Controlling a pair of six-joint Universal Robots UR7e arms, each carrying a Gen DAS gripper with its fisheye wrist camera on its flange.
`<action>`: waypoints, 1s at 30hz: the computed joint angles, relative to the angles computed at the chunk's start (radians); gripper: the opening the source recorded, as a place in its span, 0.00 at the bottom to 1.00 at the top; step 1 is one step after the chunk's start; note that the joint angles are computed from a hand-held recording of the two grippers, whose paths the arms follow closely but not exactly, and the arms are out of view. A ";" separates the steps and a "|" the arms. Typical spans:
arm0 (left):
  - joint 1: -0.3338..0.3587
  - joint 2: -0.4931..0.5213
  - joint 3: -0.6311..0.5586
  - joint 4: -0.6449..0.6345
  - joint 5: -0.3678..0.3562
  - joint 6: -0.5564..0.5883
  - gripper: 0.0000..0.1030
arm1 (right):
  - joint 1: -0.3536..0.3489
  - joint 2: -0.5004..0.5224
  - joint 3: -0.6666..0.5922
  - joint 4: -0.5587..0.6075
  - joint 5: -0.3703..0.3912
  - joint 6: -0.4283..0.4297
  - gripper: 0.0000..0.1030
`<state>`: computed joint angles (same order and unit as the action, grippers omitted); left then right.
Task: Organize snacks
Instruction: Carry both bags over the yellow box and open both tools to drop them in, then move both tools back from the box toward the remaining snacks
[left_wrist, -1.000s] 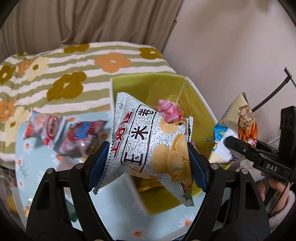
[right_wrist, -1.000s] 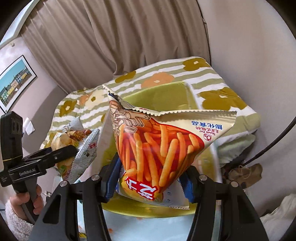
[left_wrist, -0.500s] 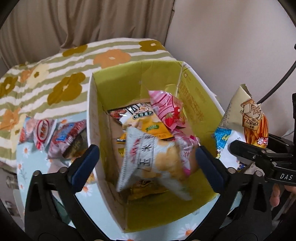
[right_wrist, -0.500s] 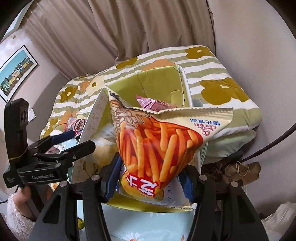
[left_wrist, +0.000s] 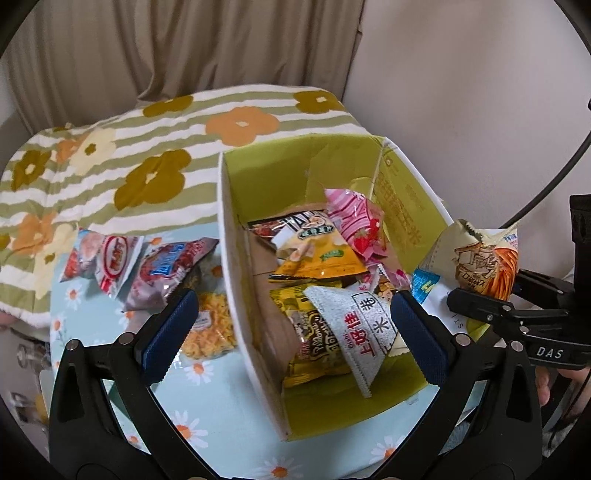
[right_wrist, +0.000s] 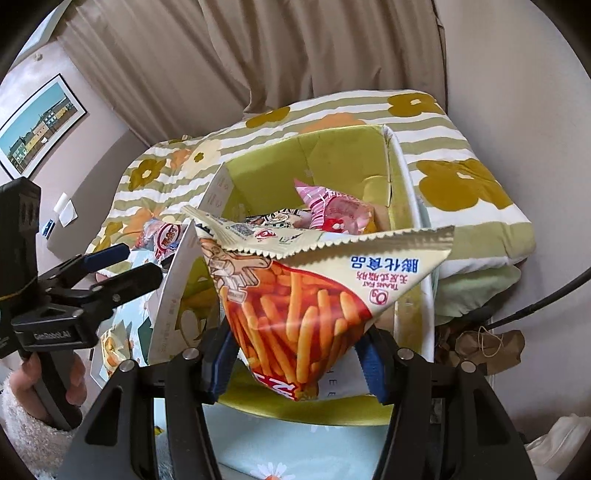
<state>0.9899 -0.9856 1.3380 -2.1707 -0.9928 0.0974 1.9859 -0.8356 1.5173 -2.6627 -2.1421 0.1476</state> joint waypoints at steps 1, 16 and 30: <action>0.000 0.000 -0.001 -0.001 0.004 0.000 1.00 | 0.000 0.002 -0.002 0.001 0.002 -0.002 0.52; 0.010 -0.036 0.023 -0.007 0.013 -0.075 1.00 | -0.008 0.052 -0.076 -0.087 -0.016 -0.073 1.00; -0.001 -0.130 0.129 -0.045 0.087 -0.191 1.00 | 0.010 0.015 -0.047 -0.076 0.011 -0.131 1.00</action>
